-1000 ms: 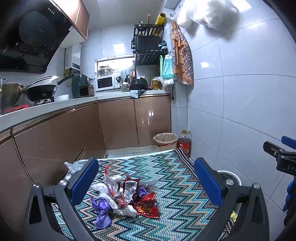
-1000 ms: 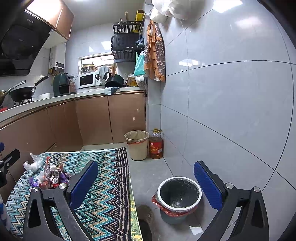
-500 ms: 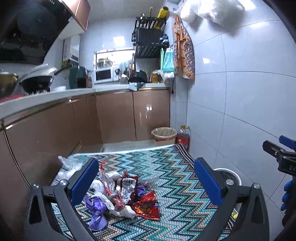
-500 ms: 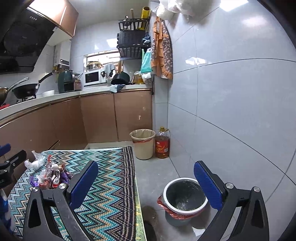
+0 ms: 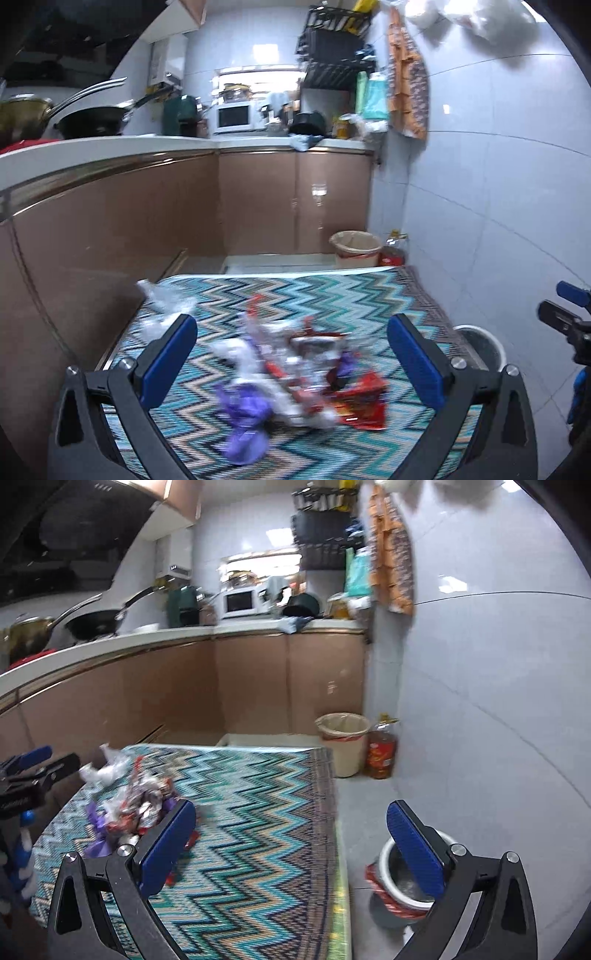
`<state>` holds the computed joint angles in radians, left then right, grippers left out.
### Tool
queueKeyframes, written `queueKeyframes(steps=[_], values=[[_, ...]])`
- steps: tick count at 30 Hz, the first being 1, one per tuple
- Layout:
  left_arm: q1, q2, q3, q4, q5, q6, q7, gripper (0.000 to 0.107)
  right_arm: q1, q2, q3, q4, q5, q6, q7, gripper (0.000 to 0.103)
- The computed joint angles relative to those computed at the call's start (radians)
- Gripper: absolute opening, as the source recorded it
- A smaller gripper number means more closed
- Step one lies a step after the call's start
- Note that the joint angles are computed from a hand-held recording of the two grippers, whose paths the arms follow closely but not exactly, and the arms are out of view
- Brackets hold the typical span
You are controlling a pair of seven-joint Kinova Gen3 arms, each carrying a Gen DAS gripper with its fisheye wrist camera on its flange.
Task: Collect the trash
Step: 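Grasp the clear plastic bag with the left tool while the right tool grasps a red snack packet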
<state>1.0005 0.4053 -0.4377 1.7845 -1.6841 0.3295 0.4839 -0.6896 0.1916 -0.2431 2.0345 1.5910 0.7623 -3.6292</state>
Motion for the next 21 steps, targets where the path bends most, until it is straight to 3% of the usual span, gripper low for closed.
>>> queueKeyframes(steps=[4,6,11,12,15,19,21], values=[[-0.069,0.003,0.021,0.023,0.072,0.060,-0.078,0.103,0.169,0.044,-0.118,-0.033,0.086,-0.163,-0.017,0.103],[-0.124,0.006,0.042,0.024,0.137,0.066,-0.144,0.103,0.262,0.075,-0.197,-0.066,0.078,-0.228,0.035,0.102],[-0.297,0.022,0.122,-0.001,0.266,0.011,-0.295,0.103,0.462,0.205,-0.371,-0.172,-0.040,-0.395,0.239,0.072],[-0.337,0.030,0.140,-0.010,0.283,-0.007,-0.318,0.103,0.502,0.241,-0.416,-0.193,-0.062,-0.409,0.279,0.070],[-0.451,0.053,0.204,-0.040,0.350,-0.059,-0.398,0.103,0.583,0.340,-0.544,-0.251,-0.122,-0.387,0.401,0.070],[-0.537,0.098,0.240,-0.092,0.479,-0.117,-0.547,0.103,0.674,0.476,-0.729,-0.321,-0.174,-0.293,0.564,0.070],[-0.604,0.128,0.315,-0.133,0.517,-0.103,-0.628,0.103,0.714,0.545,-0.820,-0.355,-0.199,-0.233,0.645,0.069]])
